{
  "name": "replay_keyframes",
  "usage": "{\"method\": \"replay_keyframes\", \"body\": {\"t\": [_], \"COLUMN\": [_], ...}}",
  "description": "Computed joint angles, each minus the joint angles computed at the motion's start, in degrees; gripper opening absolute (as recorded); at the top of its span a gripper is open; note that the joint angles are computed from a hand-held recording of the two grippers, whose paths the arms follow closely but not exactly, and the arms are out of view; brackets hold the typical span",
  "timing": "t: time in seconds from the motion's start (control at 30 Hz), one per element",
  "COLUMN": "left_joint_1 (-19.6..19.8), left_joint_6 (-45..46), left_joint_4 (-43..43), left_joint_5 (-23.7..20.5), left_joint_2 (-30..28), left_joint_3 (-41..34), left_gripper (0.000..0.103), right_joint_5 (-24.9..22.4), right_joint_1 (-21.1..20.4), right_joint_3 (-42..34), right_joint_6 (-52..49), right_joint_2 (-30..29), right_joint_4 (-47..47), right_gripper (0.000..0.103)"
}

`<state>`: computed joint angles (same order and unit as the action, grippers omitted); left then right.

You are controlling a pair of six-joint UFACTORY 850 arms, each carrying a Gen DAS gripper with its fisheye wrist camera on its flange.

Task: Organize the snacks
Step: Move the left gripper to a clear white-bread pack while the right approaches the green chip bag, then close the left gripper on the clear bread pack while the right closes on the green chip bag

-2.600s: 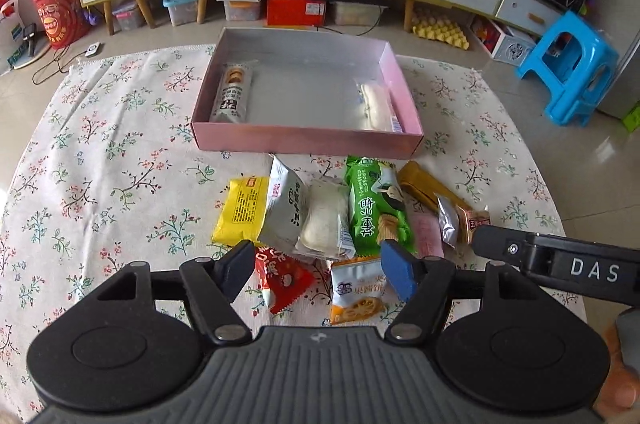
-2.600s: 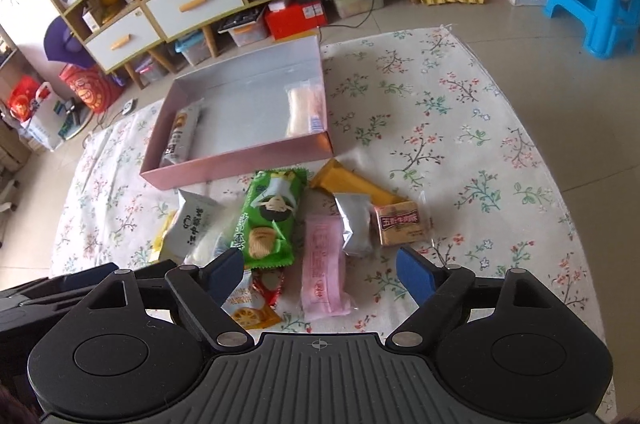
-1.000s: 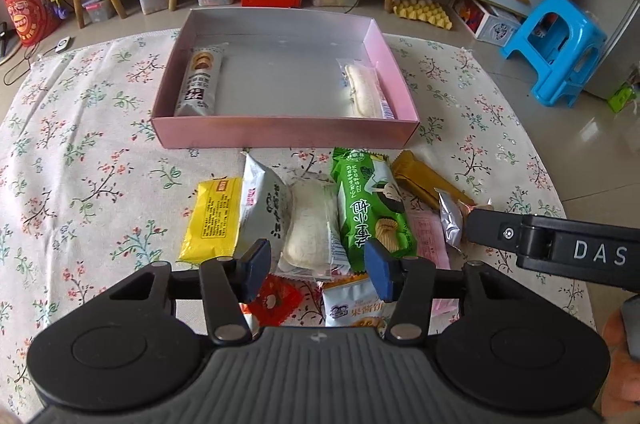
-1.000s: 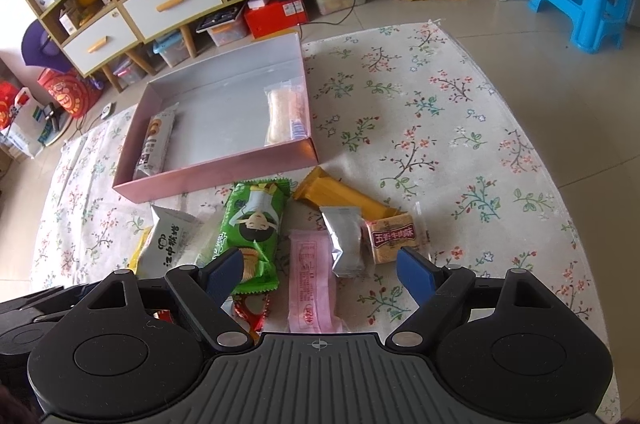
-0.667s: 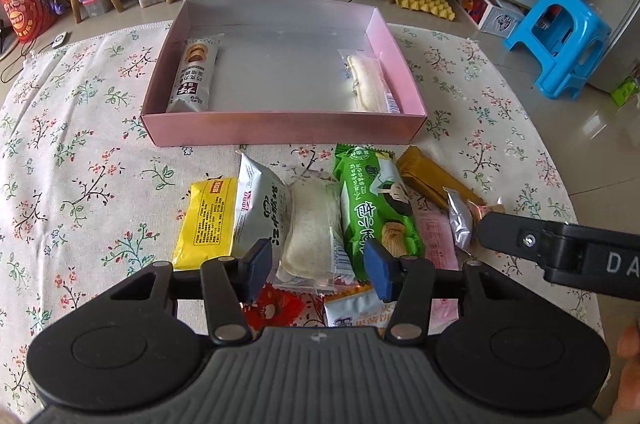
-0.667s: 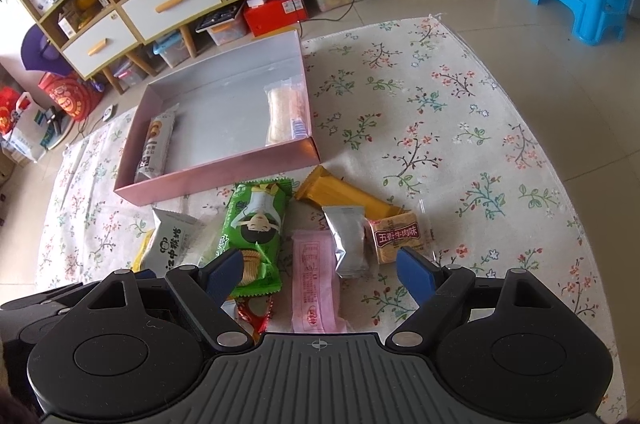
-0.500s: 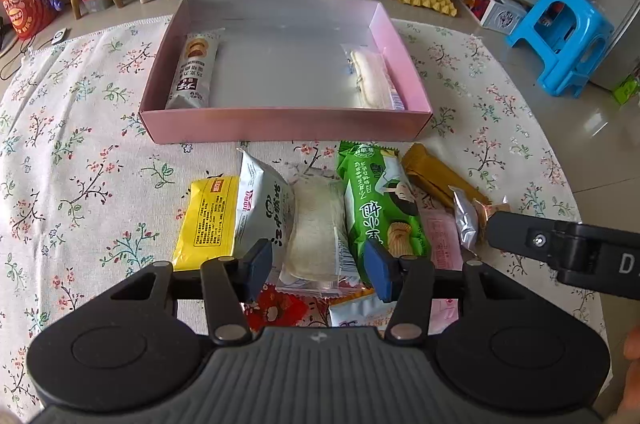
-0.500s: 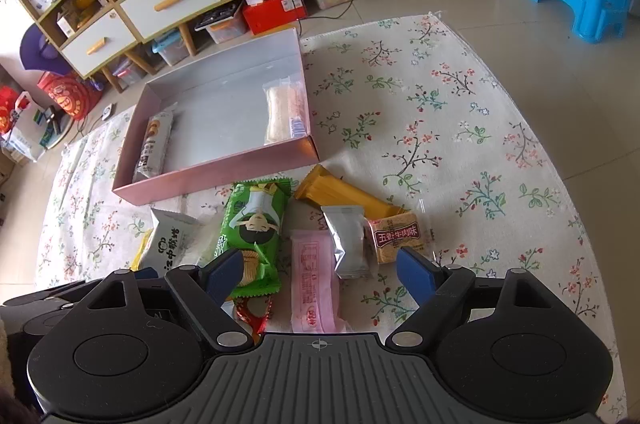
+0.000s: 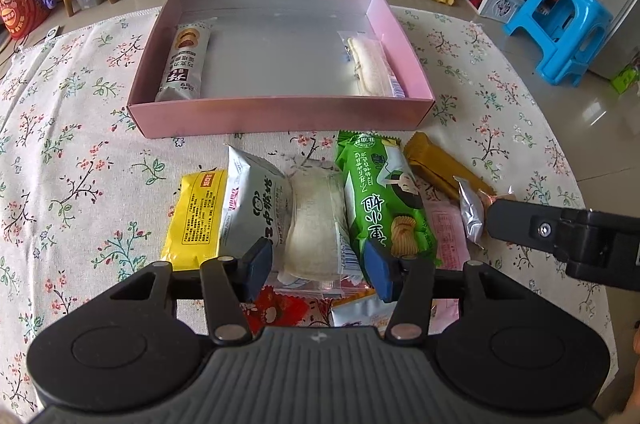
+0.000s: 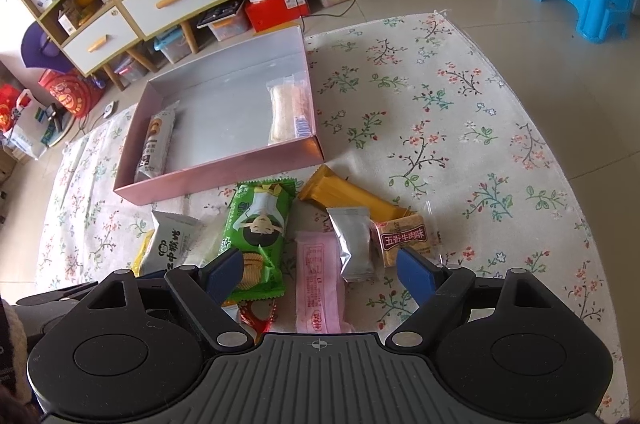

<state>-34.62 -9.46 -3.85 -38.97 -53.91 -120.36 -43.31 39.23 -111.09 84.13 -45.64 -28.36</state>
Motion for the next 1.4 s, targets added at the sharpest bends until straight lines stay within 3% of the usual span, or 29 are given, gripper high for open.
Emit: {"method": "replay_keyframes", "body": {"t": [0.27, 0.4, 0.6, 0.8, 1.2, 1.4], "left_joint_1": [0.17, 0.33, 0.31, 0.39, 2.87, 4.23], "left_joint_6": [1.11, 1.39, 1.63, 1.71, 5.0, 7.41], "left_joint_4": [0.36, 0.19, 1.21, 1.77, -7.87, -13.71], "left_joint_5": [-0.32, -0.09, 0.21, 0.64, 4.83, 7.54], "left_joint_2": [-0.21, -0.03, 0.25, 0.86, 5.45, 7.38], "left_joint_3": [0.01, 0.38, 0.92, 1.74, 7.77, 10.31], "left_gripper": [0.05, 0.043, 0.04, 0.034, 0.029, 0.029], "right_joint_5": [-0.16, -0.6, -0.87, 3.04, 7.44, 5.24], "right_joint_1": [-0.33, -0.33, -0.55, -1.64, -2.88, -2.25], "right_joint_3": [-0.86, -1.55, -2.58, -2.69, -4.83, -9.57], "right_joint_6": [-1.01, -1.43, -1.74, -3.79, -6.53, -8.13], "right_joint_2": [-0.63, -1.05, -1.82, -2.43, -5.08, -8.07], "right_joint_4": [0.96, 0.98, 0.91, 4.7, 9.44, 8.21], "right_gripper": [0.086, 0.086, 0.086, 0.086, 0.086, 0.085]}}
